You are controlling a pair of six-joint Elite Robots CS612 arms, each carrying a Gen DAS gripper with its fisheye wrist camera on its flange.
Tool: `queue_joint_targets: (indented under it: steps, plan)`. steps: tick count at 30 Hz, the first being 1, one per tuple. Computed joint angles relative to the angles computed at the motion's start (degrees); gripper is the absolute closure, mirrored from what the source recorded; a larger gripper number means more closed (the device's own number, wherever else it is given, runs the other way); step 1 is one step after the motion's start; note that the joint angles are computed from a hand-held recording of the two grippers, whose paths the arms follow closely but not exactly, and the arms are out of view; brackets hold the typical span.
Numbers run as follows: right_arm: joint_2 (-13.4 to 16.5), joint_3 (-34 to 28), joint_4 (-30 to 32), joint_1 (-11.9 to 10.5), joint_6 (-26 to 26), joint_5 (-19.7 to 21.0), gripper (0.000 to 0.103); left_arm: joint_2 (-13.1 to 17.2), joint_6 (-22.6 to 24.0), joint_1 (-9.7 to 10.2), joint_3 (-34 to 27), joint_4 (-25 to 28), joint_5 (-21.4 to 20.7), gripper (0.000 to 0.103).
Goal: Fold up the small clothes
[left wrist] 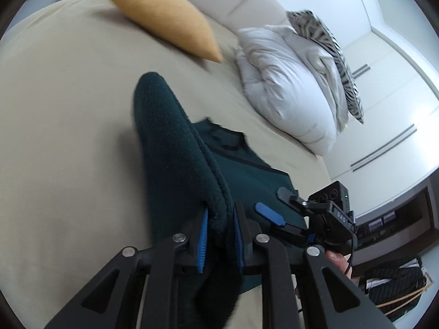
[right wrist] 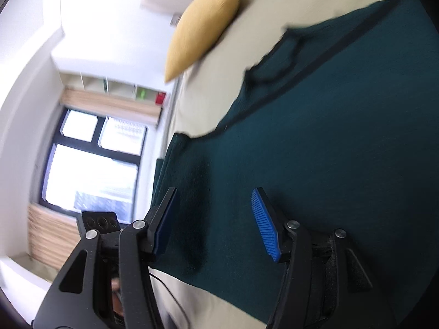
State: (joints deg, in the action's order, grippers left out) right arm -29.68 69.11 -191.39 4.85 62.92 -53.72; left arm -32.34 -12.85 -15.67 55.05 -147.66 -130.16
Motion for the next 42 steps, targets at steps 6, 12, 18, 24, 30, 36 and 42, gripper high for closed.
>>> queue_joint_targets:
  steps: [6,12,18,24,30,36,42]
  plan:
    - [-0.6,5.3,-8.1,-2.8,6.4,1.6,0.051,2.7,1.6,-5.32,-2.9,4.0,-0.5,0.087]
    - [-0.9,8.6,-13.7,-4.7,10.9,0.5,0.051,3.1,4.0,-6.43,-0.4,1.7,-3.8,0.103]
    - [-2.4,7.9,-3.8,-4.5,2.6,1.1,0.050,-2.1,4.2,-4.64,8.0,-10.9,-2.2,0.086]
    - [-3.1,3.9,11.5,-2.7,-5.4,0.5,0.049,-1.8,-0.5,-2.36,8.8,-13.1,-0.2,0.086]
    - [-3.9,2.4,17.5,-1.9,-9.2,-0.4,0.054,-0.6,-1.2,-1.65,8.4,-10.4,-1.8,0.086]
    - [-3.3,-1.3,26.7,-0.3,-14.7,-1.6,0.072,-0.8,2.5,-2.22,8.5,-6.4,-1.2,0.086]
    - [-5.5,1.0,28.2,0.3,-19.4,-6.8,0.090,-1.7,2.4,-2.24,9.6,-7.7,-1.3,0.077]
